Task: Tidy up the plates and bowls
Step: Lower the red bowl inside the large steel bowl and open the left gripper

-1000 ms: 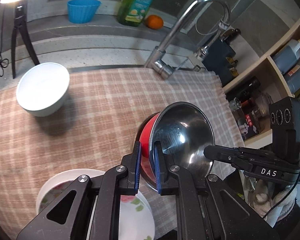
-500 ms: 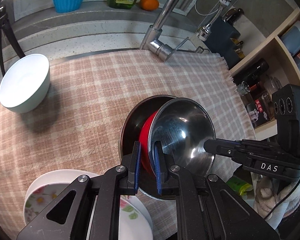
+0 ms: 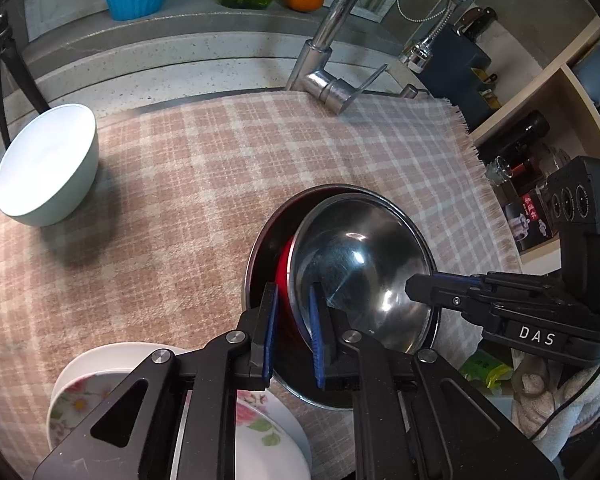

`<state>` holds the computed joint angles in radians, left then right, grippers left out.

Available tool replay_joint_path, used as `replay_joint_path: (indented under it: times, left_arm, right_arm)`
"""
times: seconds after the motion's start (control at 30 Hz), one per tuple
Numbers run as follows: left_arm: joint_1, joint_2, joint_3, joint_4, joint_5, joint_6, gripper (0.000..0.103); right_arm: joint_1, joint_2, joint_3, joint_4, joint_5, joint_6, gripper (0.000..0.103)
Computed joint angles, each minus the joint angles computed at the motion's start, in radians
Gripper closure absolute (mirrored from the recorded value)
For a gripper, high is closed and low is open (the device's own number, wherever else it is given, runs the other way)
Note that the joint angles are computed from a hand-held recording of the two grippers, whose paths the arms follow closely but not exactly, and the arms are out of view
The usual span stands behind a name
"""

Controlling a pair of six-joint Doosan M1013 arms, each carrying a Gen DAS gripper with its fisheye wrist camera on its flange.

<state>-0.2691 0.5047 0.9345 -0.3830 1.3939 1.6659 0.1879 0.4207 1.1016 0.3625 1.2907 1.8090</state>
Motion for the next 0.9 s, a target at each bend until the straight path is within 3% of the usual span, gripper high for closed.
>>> replay_joint_path:
  times: [0.47, 0.53, 0.6, 0.77, 0.83, 0.9]
  left_arm:
    - [0.002, 0.001, -0.006, -0.007, -0.004, 0.005, 0.086]
    - [0.005, 0.001, -0.008, -0.014, -0.005, 0.006, 0.086]
    - [0.009, 0.000, -0.010, -0.022, -0.009, 0.007, 0.087]
    - [0.027, 0.001, -0.013, -0.065, -0.006, -0.007, 0.084]
    - [0.032, -0.001, -0.012, -0.071, -0.009, -0.010, 0.082]
    - [0.039, -0.004, -0.014, -0.073, -0.016, -0.011, 0.078]
  right_arm:
    - [-0.002, -0.002, -0.009, -0.018, -0.020, -0.003, 0.086]
    - [-0.003, -0.006, -0.008, -0.017, -0.030, -0.001, 0.081]
    - [-0.004, -0.009, -0.007, -0.012, -0.043, 0.002, 0.068]
    - [0.002, -0.012, -0.020, -0.011, -0.071, 0.000, 0.061]
    - [0.006, -0.008, -0.034, -0.006, -0.074, -0.009, 0.053]
    - [0.011, -0.005, -0.050, -0.012, -0.078, -0.015, 0.036]
